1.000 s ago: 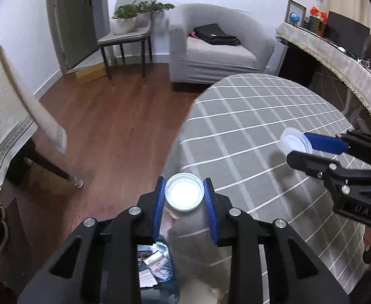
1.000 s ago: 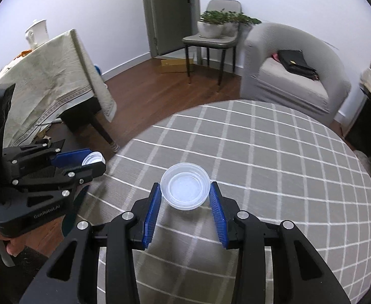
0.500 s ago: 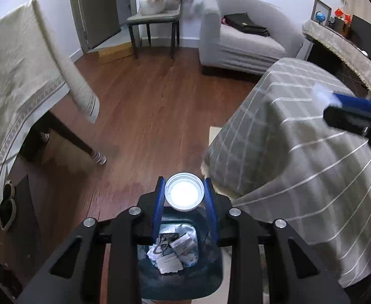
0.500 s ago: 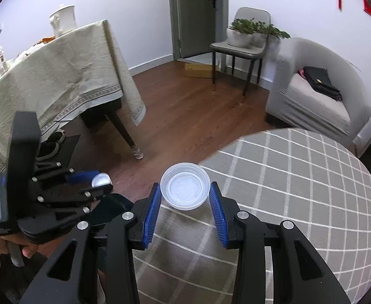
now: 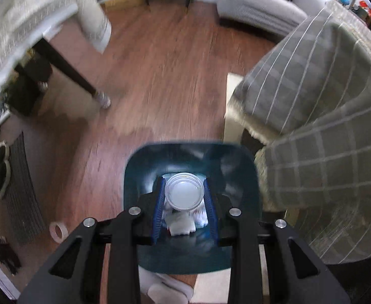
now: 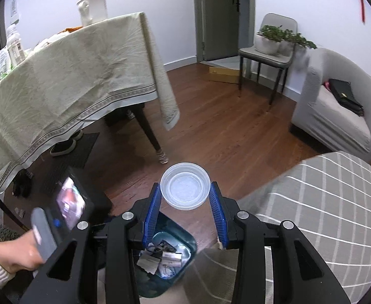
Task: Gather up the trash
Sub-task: 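Carry both items over the teal bin while the left tool releases the white cap inside, then lower the clear plastic lid into the teal bin and open the right tool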
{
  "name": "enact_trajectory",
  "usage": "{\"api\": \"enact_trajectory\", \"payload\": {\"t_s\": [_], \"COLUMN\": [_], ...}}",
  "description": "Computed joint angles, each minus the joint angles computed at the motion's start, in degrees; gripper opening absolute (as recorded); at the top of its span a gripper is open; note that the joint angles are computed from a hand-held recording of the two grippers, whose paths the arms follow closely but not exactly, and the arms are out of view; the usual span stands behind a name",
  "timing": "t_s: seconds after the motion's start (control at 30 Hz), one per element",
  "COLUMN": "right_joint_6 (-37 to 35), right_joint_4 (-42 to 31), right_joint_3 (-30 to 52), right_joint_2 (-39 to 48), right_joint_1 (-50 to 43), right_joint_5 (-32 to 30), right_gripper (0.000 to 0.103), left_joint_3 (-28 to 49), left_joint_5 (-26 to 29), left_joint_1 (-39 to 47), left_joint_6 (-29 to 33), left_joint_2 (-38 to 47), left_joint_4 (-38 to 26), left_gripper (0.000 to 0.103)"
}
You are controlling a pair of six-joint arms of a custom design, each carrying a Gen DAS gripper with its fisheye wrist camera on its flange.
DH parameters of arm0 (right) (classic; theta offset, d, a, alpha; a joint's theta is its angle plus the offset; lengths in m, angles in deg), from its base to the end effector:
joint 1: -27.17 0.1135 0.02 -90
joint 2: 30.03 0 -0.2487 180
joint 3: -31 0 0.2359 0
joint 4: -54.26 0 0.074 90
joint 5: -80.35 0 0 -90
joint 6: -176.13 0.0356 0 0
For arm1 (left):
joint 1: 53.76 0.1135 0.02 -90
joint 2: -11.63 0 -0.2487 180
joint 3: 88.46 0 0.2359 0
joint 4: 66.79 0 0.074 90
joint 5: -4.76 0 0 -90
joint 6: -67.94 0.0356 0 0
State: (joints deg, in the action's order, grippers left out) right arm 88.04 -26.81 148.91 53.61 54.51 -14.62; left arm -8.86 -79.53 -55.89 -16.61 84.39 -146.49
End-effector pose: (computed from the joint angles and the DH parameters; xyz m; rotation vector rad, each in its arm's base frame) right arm 0.2316 0.1232 0.4137 -0.5711 2.3429 0.3423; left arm 0.2125 -0.0114 0.2746 0.2088 2.8294 -0.1290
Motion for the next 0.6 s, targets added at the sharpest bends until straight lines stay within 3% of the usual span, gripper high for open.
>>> {"api": "enact_trajectory", "payload": {"t_s": [0.23,0.5,0.6], "right_joint_6": [2.7,5.5,6.3], "right_joint_4": [2.1,3.8,4.3], "right_joint_3": [-1.6,-4.0,-4.7], "right_joint_2": [4.1,8.2,9.8], "right_joint_1": [4.9,7.4,8.6], "right_joint_5": [2.2,1.2,1.0], "right_gripper": [0.040,0.040,0.040], "left_joint_3": [-11.8,-16.6,-16.9], "left_joint_5": [2.4,3.4,3.3], "left_joint_1": [5.2,11.6,13.0], "left_joint_6": [5.8,11.3,13.3], "left_joint_2": [0.8,3.5,3.3], "left_joint_4": [2.5,4.4,4.3], "left_gripper": [0.033,0.033,0.047]}}
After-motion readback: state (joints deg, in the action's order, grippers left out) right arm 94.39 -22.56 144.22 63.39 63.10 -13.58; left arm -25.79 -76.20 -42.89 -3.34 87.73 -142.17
